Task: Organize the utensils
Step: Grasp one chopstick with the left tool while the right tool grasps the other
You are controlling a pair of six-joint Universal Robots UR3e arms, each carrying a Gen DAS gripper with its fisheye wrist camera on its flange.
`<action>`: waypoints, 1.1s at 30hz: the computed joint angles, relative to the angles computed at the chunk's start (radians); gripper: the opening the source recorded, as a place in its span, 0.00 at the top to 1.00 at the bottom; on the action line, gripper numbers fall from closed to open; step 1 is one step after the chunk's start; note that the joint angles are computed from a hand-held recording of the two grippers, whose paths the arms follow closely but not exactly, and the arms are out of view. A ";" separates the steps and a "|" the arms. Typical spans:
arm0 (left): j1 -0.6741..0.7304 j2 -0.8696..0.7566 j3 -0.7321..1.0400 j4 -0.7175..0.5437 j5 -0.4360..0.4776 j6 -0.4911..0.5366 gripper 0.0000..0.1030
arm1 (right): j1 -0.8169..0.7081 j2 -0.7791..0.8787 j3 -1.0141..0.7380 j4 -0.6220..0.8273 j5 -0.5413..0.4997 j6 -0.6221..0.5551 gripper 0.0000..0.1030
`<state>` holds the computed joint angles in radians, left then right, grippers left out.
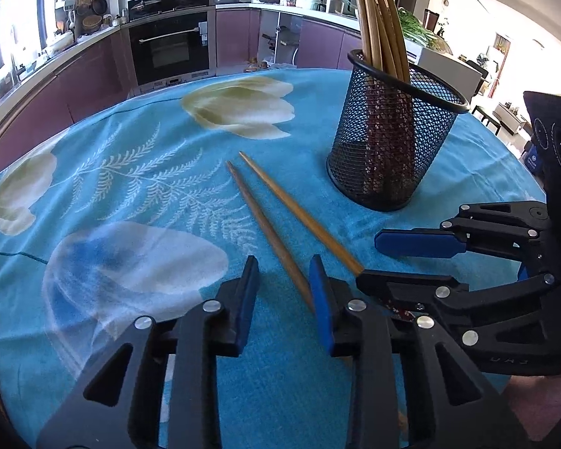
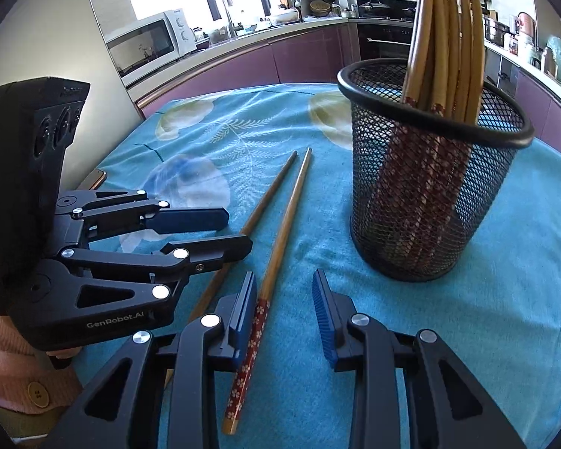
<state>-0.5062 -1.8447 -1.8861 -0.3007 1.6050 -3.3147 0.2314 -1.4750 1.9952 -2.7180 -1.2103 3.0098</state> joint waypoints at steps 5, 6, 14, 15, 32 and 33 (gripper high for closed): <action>0.023 0.004 -0.002 -0.006 -0.033 -0.001 0.82 | 0.023 0.045 -0.053 0.000 -0.030 0.007 0.74; 0.024 0.003 0.000 -0.009 -0.031 -0.004 0.80 | 0.027 0.053 -0.065 0.004 -0.035 0.009 0.74; 0.036 -0.020 0.028 -0.016 -0.032 -0.026 0.83 | 0.053 0.107 -0.126 0.005 -0.067 0.039 0.84; 0.036 -0.023 0.031 -0.017 -0.029 -0.031 0.85 | 0.050 0.107 -0.125 0.005 -0.063 0.041 0.85; 0.015 0.027 -0.025 0.006 0.010 -0.081 0.96 | 0.008 0.024 -0.041 0.002 0.030 0.021 0.95; 0.011 0.031 -0.028 0.005 0.008 -0.074 0.96 | 0.011 0.026 -0.044 0.006 0.028 0.019 0.95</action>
